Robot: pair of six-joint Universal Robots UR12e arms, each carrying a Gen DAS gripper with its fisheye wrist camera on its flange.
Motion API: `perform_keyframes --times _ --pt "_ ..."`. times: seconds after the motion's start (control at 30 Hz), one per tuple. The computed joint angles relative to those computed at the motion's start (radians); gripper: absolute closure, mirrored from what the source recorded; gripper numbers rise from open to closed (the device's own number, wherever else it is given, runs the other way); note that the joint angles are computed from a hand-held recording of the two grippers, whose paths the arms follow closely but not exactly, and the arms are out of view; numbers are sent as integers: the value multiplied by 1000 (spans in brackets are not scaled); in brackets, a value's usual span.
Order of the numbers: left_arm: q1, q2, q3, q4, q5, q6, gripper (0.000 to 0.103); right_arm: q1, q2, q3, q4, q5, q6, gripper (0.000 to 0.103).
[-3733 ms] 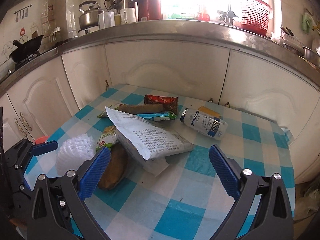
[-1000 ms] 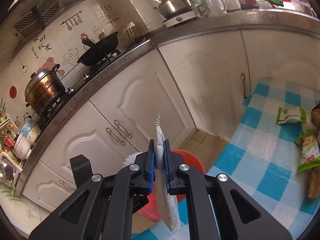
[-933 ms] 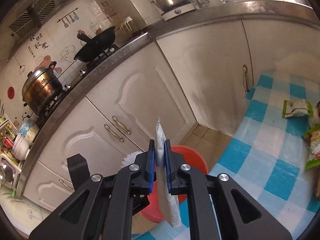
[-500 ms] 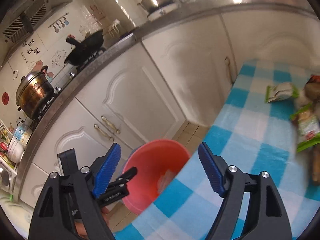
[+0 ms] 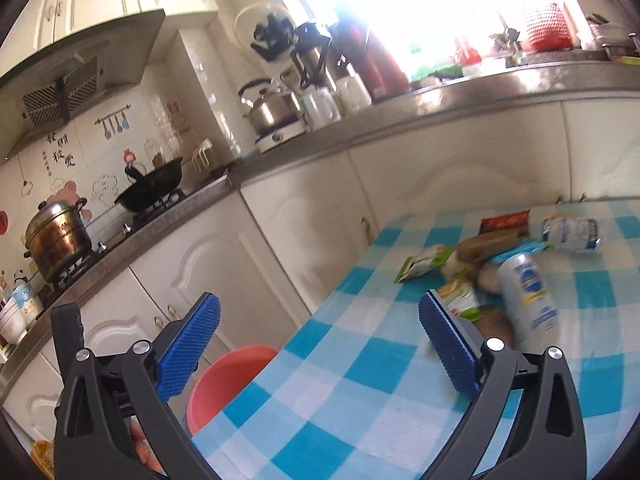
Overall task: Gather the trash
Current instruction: 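Move both tools back over the table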
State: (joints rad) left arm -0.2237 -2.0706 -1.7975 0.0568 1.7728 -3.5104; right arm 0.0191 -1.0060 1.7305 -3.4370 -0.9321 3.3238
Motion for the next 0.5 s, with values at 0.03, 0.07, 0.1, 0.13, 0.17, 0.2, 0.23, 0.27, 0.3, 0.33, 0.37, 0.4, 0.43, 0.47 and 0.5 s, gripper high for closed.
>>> perform_keyframes --times 0.03,0.07,0.1,0.13,0.17,0.2,0.23,0.27,0.3,0.33,0.37,0.4,0.43,0.47,0.5 --pt "-5 -1 5 -1 -6 7 13 -7 -1 4 -26 -14 7 5" --pt "-10 -1 11 -8 -11 14 13 -13 -5 8 -41 -32 11 5" --pt "-16 -2 19 -21 -13 18 13 -22 -7 10 -52 -36 17 5" --pt "-22 -2 26 -34 -17 18 13 -33 -8 10 -63 -28 25 5" --pt "-26 -3 32 -45 -24 17 13 -43 -9 10 -72 -25 34 5" --pt "-30 -4 39 -56 -29 19 13 -54 -11 12 -88 -30 42 5" --pt "-35 -5 45 -64 -25 18 13 -63 -12 13 -104 -38 50 5" --pt "-40 -8 52 -67 -21 14 13 -75 -13 14 -116 -51 62 5" --pt "-42 -10 55 -66 -26 12 13 -86 -15 15 -120 -58 75 5" --pt "-44 -12 60 -68 -35 11 13 -98 -16 15 -122 -59 87 5" --pt "-48 -14 67 -76 -45 13 13 -110 -17 15 -124 -60 102 5" --pt "-51 -16 75 -86 -49 18 13 -121 -19 16 -123 -66 107 5" --pt "-56 -19 85 -95 -52 24 13 -128 -23 18 -117 -81 101 5" --pt "-60 -22 93 -101 -55 30 13 -134 -27 21 -110 -104 88 5" --pt "-62 -25 100 -102 -60 36 13 -139 -30 23 -108 -120 80 5"
